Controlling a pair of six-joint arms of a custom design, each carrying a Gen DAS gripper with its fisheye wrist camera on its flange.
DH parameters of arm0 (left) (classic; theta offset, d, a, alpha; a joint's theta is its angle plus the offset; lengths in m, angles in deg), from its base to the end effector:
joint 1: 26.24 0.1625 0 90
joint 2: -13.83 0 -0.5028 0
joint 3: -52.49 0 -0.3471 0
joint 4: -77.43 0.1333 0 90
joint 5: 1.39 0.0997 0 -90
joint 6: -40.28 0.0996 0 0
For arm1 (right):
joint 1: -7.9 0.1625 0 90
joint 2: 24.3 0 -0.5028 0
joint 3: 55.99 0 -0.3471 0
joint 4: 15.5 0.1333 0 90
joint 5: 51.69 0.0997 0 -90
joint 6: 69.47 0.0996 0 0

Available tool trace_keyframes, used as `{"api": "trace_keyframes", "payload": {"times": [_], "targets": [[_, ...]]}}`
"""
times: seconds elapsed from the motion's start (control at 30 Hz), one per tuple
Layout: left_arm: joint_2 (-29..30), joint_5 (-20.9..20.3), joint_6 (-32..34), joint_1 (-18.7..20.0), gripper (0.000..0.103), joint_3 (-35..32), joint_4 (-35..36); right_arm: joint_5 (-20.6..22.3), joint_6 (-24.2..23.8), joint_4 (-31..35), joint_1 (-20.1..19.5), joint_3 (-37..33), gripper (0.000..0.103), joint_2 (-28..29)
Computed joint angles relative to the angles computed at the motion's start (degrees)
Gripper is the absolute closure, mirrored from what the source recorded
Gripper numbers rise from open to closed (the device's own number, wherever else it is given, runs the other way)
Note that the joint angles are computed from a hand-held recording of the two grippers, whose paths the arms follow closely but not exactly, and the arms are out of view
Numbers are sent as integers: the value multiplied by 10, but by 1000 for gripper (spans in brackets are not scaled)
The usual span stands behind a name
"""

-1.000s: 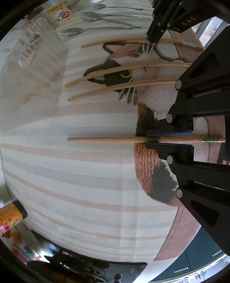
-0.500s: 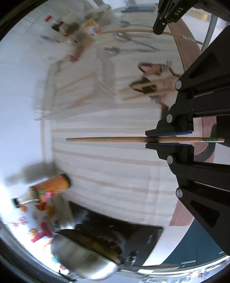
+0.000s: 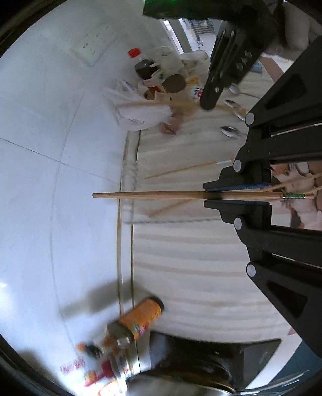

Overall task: Organize utensils
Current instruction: 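Lift both held chopsticks and carry them to the clear rack, then open both grippers over the rack and move back toward the placemat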

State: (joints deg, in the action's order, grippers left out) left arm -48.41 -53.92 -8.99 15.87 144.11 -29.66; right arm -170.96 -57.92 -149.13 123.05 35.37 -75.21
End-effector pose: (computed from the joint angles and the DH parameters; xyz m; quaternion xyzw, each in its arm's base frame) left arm -0.3279 -0.5577 0.3387 0.0230 0.9419 -0.1724 0.2873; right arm 0.3679 -0.5846 0.2463 0.1076 -0.9612 0.1050 0.2313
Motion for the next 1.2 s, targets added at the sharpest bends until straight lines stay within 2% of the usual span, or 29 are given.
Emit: {"api": "trace_keyframes", "payload": {"times": [0.23, 0.33, 0.4, 0.43, 0.5, 0.53, 0.57, 0.63, 0.73, 0.8, 0.87, 0.93, 1.03, 1.2], "targets": [[56, -41, 26, 56, 97, -78, 34, -9, -8, 100, -19, -130, 96, 88], [64, -43, 10, 60, 96, -92, 50, 6, -1, 167, -31, -173, 95, 114], [60, -29, 7, 57, 94, -88, 53, 3, 1, 169, -32, -173, 82, 115], [52, -16, -4, 51, 91, -80, 59, 2, -2, 158, -32, -165, 77, 111], [39, 5, -14, 43, 83, -64, 59, -3, -3, 135, -32, -141, 77, 98], [31, 26, -31, 35, 73, -51, 67, -5, -5, 120, -31, -126, 77, 87], [18, 51, -53, 23, 58, -31, 78, -11, -7, 102, -29, -106, 77, 75], [1, 79, -88, 6, 42, -2, 97, -22, -5, 76, -26, -71, 77, 51], [-23, 103, -148, -17, 36, 46, 128, -39, 1, 39, -21, -18, 77, 20], [-37, 113, -191, -30, 27, 78, 142, -50, 7, 9, -20, 26, 76, -2], [-50, 119, -233, -43, 12, 114, 156, -57, 16, -12, -19, 60, 76, -17], [-58, 115, -244, -51, 12, 143, 144, -58, 23, -29, -20, 97, 76, -30], [-63, 87, -254, -51, 12, 189, 120, -51, 34, -43, -23, 144, 76, -45], [-57, 52, -279, -50, 12, 239, 119, -38, 53, -54, -29, 205, 76, -39]]}}
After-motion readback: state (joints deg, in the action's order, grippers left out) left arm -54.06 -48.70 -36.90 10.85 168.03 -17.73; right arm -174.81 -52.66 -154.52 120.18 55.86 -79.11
